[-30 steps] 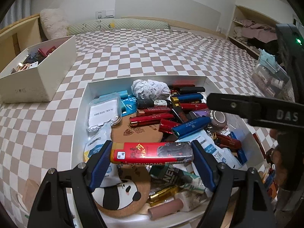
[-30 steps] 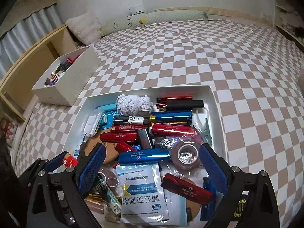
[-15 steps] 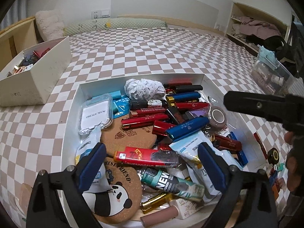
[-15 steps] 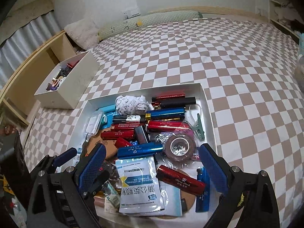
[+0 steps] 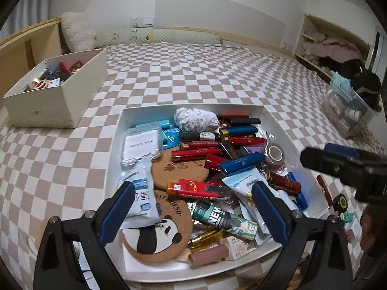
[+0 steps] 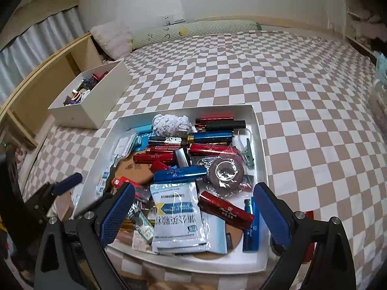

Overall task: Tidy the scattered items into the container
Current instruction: 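Withdraw both tools from the tray back over the pile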

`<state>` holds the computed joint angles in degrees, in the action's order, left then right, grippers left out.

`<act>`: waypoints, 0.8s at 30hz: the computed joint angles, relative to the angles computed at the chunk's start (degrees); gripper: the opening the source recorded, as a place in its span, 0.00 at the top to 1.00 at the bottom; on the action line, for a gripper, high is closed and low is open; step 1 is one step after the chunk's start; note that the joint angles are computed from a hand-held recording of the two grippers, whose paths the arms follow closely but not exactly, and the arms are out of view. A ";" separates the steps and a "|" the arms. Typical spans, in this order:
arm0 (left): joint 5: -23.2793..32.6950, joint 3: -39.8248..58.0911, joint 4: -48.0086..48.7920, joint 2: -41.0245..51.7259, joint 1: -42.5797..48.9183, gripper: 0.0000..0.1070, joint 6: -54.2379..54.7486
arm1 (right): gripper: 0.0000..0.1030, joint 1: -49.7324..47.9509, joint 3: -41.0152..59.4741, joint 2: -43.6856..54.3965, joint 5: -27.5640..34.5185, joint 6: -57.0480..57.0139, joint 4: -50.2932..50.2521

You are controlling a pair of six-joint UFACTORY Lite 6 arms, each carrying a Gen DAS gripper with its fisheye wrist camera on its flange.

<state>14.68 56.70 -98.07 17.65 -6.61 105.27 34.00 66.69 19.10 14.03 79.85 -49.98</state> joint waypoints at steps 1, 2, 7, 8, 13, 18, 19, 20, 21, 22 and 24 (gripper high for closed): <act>0.23 -0.75 0.18 -0.95 0.31 0.09 -0.17 | 0.05 0.64 -0.47 -0.45 1.03 2.06 -2.48; 0.37 -1.42 0.81 -1.88 0.48 0.09 -0.77 | 0.05 1.36 -1.09 -1.03 2.22 3.92 -4.79; 2.09 -5.42 1.16 -6.76 1.51 0.09 -1.04 | 0.02 3.73 -4.37 -4.16 4.80 10.77 -12.42; 2.50 -6.45 0.80 -7.91 1.80 0.07 -0.90 | 0.00 4.50 -5.71 -5.27 5.47 14.16 -15.83; 2.40 -10.23 1.66 -12.71 2.03 0.04 -1.96 | 0.00 7.14 -10.08 -9.46 7.81 18.47 -19.69; 2.42 -13.44 4.87 -17.37 1.88 0.04 -4.43 | 0.00 8.44 -13.11 -12.84 9.33 20.15 -20.05; 2.16 -14.16 5.18 -18.39 1.67 0.04 -4.67 | 0.00 8.61 -13.90 -13.64 9.43 20.70 -20.42; 1.90 -14.82 5.92 -19.45 1.44 0.04 -5.30 | 0.00 8.83 -14.54 -14.33 9.66 20.99 -20.56; 1.84 -15.38 6.90 -20.35 1.36 0.04 -6.27 | 0.00 9.15 -15.05 -14.87 10.05 21.12 -20.52; 1.95 -15.94 7.85 -21.23 1.41 0.04 -7.27 | 0.00 9.47 -15.60 -15.45 10.45 21.27 -20.51; 2.15 -17.02 8.99 -22.87 1.49 0.04 -8.61 | 0.00 10.16 -16.92 -16.80 11.09 21.77 -20.66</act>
